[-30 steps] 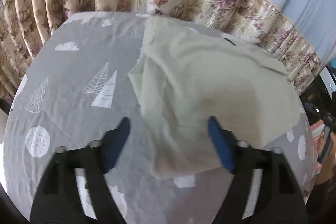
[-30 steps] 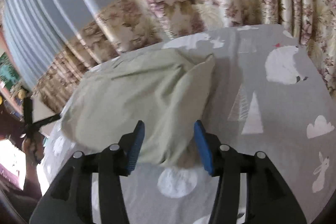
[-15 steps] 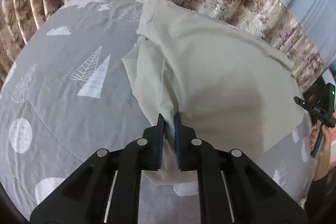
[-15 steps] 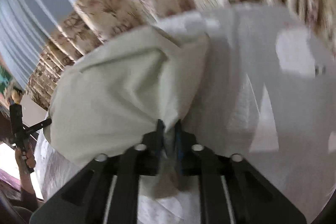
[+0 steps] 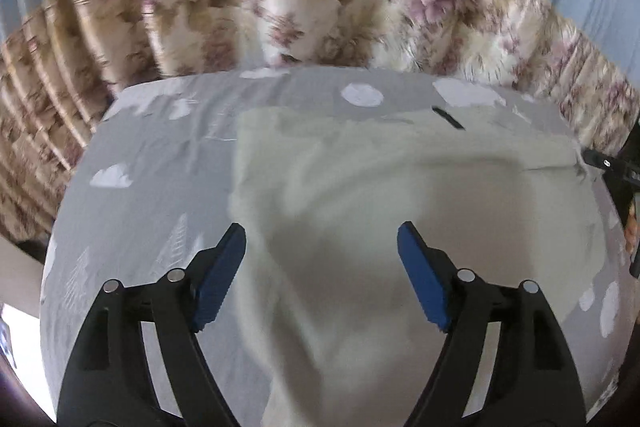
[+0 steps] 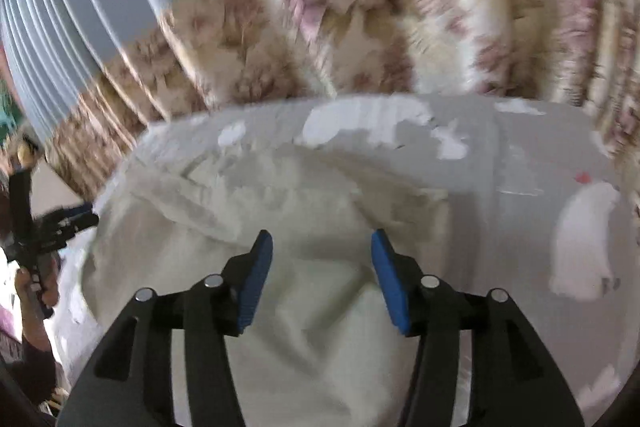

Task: Fold large clothes
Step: 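Release the jacket and smooth the folded bundle flat with both grippers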

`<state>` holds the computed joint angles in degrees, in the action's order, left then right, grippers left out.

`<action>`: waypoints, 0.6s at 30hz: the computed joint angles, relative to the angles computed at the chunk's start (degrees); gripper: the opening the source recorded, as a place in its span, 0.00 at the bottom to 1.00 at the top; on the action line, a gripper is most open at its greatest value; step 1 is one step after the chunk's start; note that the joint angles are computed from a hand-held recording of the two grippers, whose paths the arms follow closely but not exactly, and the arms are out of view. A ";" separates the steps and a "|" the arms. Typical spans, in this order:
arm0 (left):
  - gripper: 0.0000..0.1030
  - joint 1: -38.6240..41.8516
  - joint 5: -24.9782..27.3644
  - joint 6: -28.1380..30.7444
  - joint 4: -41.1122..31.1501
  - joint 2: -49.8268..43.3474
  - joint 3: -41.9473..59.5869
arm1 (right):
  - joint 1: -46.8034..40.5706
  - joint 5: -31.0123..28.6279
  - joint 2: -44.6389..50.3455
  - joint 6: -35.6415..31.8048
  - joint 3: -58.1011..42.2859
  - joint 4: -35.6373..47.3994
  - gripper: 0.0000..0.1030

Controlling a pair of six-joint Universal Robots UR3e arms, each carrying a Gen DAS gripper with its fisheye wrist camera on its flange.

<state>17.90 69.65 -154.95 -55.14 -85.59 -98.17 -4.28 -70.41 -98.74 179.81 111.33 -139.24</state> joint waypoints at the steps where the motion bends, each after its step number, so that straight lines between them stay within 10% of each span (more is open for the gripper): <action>1: 0.67 -2.02 1.78 -0.46 0.72 -2.69 1.43 | 1.63 -1.56 2.92 1.30 -1.36 -0.95 0.44; 3: 0.44 -3.97 4.04 -0.98 1.32 -5.68 3.02 | 1.52 0.23 6.38 1.17 -2.15 -2.22 0.01; 9: 0.37 -3.96 5.69 -1.65 3.56 -7.79 3.13 | 5.27 -6.20 8.89 7.71 -4.28 -21.70 0.00; 15: 0.42 -2.75 6.90 -2.74 5.01 -7.16 2.03 | 9.69 -17.99 22.13 5.47 -20.54 -2.86 0.04; 18: 0.60 -1.83 7.02 -2.81 4.70 -5.41 1.21 | 2.63 -9.47 14.61 6.73 -11.97 -3.59 0.16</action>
